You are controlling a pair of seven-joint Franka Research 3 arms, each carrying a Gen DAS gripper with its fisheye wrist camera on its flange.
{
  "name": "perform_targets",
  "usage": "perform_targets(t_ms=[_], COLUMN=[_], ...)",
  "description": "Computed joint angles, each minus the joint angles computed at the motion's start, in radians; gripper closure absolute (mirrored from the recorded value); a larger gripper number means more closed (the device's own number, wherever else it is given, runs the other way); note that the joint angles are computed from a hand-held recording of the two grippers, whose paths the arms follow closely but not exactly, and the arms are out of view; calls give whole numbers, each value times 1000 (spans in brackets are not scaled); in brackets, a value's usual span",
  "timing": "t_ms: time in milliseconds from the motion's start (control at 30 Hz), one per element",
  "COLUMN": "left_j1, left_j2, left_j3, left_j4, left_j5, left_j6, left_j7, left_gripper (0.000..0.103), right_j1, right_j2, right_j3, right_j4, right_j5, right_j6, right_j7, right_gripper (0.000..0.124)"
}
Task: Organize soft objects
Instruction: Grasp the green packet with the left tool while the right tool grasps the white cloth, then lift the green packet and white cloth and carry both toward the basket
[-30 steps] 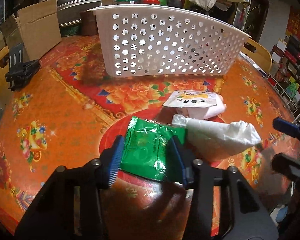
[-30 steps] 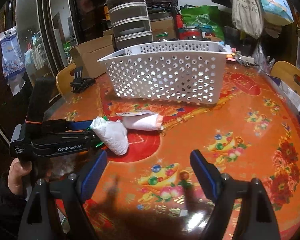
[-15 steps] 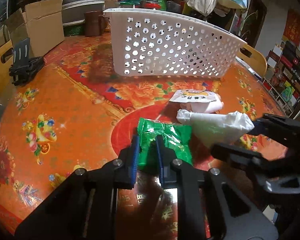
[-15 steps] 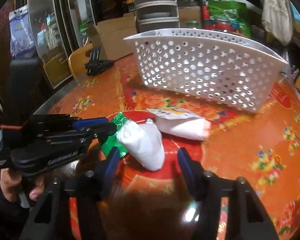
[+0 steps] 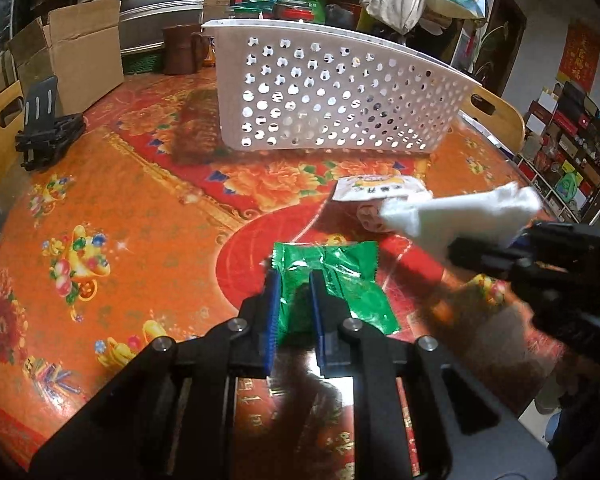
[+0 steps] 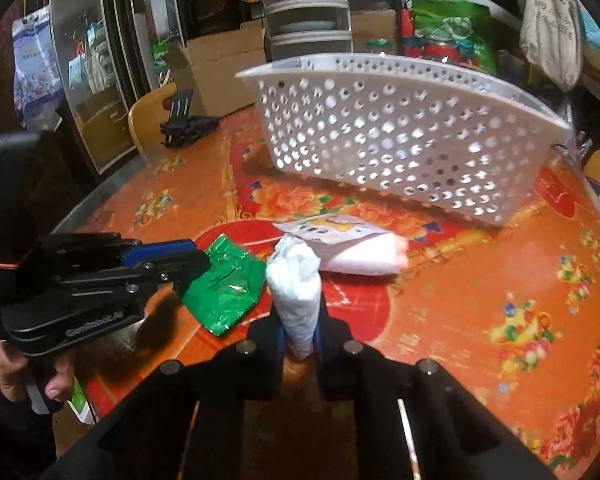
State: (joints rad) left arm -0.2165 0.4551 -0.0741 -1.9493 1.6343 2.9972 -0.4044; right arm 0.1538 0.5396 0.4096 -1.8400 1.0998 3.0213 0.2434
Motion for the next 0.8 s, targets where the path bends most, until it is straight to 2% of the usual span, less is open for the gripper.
perform_targets(t_ms=[100,133,200,233,267,333,400,567,733,800], left_j1=[-3,-4,-4,-9,-14,-28,-40,-50,-111,-138], left_j2=[1,2,2,1,0,1,3,32,38,38], left_j3=[-1,-1,-4,-4,-2,3,4,-12,28,52], left_j4=[3,5,3,1,0,2,5,19,29,30], left_j5=[1,6,-18,-39,-51,-68,-107,-349,-416,-409], left_j6=[3,6,4,-7,-14,-28,-46,-85,-117,-108], left_j7=[-4,-12,6,24,37,54,95,355,424,412], left_gripper=[90,89,82,69,49,26,25,25,25,27], right_j1=[-71,-75,-91,-91,-91,-85,-79,-54,-24,-10], right_j2=[-29,-37,-53,-59,-63,-70,-80,-98,-114,-118], right_j3=[64,63,66,60,53,32,13,-35,-89,-113], right_j4=[-29,-32,-39,-41,-43,-44,-50,-57,-67,-69], right_j5=[111,140,216,241,265,297,327,402,463,476], right_j6=[23,20,14,9,4,-12,-33,-79,-128,-147], right_j7=[-112,-137,-197,-213,-229,-248,-268,-326,-369,-375], right_gripper=[114,114,114,114,114,114,114,114,114,114])
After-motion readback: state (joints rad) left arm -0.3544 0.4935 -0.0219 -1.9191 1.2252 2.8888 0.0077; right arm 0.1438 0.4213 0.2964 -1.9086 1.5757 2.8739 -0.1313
